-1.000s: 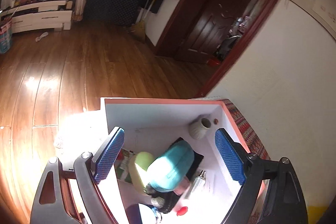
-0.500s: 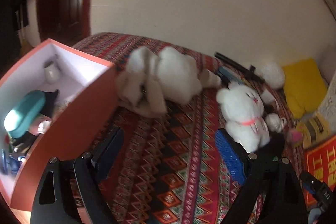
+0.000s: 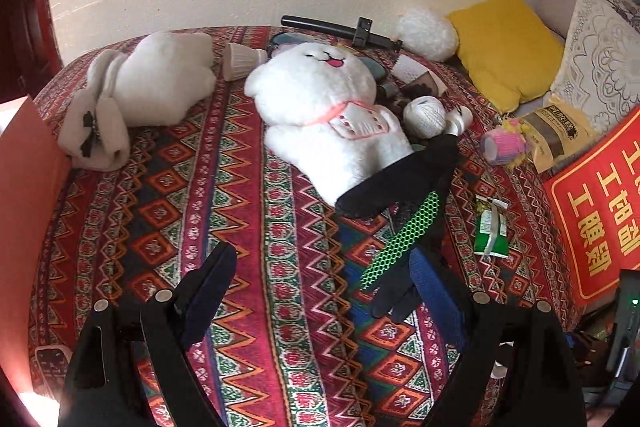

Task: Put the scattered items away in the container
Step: 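Grasp the black glove with the left tool while the right tool grasps the round silver tin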

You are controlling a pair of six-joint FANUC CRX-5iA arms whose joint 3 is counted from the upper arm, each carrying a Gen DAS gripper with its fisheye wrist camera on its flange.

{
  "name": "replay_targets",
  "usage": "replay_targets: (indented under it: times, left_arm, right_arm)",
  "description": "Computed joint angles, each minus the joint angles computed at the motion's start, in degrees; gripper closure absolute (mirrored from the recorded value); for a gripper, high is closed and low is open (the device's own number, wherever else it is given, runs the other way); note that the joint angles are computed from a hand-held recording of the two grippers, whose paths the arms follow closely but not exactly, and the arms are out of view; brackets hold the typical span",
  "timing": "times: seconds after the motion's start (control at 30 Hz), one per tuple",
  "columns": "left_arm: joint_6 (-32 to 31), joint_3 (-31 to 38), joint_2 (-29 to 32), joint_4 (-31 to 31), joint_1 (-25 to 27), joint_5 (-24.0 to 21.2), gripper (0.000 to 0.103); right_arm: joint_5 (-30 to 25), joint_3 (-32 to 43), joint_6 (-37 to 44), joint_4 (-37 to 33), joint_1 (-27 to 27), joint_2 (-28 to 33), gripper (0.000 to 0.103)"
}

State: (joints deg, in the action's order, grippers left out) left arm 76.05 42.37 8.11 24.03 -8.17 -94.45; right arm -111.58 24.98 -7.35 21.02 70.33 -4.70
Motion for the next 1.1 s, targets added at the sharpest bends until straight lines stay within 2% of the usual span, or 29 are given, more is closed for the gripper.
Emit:
replay_targets:
  times: [0.07, 0.13, 0.17, 0.3, 0.4, 0.53, 0.67, 0.7, 0.73, 0.77, 0.9, 1.0, 1.1]
  left_arm:
    - [0.7, 0.2, 0.5, 0.2, -1.1, -0.8, 0.015]
    - [1.1, -0.1, 0.7, -0.5, -2.7, -0.9, 0.015]
    - [1.2, 0.0, 0.8, -1.1, -3.5, -0.9, 0.015]
    - [1.8, 1.1, 2.0, -2.4, -6.6, -1.3, 0.015]
    - [1.9, 2.4, 3.5, -3.5, -9.2, -1.0, 0.015]
    - [0.6, 5.0, 5.7, -8.5, -12.9, 0.0, 0.015]
    - [1.4, 6.4, 7.9, -11.0, -14.0, 0.1, 0.016]
    - [1.1, 5.2, 7.8, -9.3, -13.5, 0.7, 0.027]
    - [0.2, 4.9, 8.3, -7.9, -13.0, -0.1, 0.096]
    - [0.0, 5.2, 8.9, -7.5, -12.8, -1.3, 0.096]
    - [-1.0, 2.5, 5.8, -3.8, -10.6, 1.1, 0.097]
    - [-1.0, 2.4, 3.6, 1.9, -6.7, 1.9, 0.097]
    - [-0.1, 4.4, 2.3, 8.9, -0.7, 1.9, 0.097]
  right_arm:
    - [3.6, -2.5, 0.5, -3.1, -1.0, -2.2, 0.003]
    - [6.6, -4.3, 2.2, -5.4, -2.1, -3.7, 0.016]
    - [6.9, -4.6, 3.3, -6.4, -2.6, -3.9, 0.042]
    - [9.5, -7.0, 5.7, -4.7, -1.1, -6.1, 0.042]
    - [11.6, -10.7, 1.6, 0.1, 2.1, -9.8, 0.042]
    - [10.0, -13.6, -4.2, 5.2, 5.8, -13.0, 0.042]
    - [9.7, -15.5, -8.0, 7.2, 7.5, -15.0, 0.042]
    - [9.5, -15.8, -8.5, 7.5, 7.8, -15.3, 0.042]
    - [9.4, -16.0, -8.9, 7.9, 7.9, -15.6, 0.042]
    - [9.4, -16.0, -9.0, 8.1, 7.7, -15.7, 0.042]
    - [9.9, -15.8, -8.9, 9.3, 6.6, -15.8, 0.042]
    - [11.3, -15.3, -8.6, 11.2, 6.5, -14.8, 0.042]
    - [13.3, -12.8, -6.1, 11.9, 5.1, -12.1, 0.042]
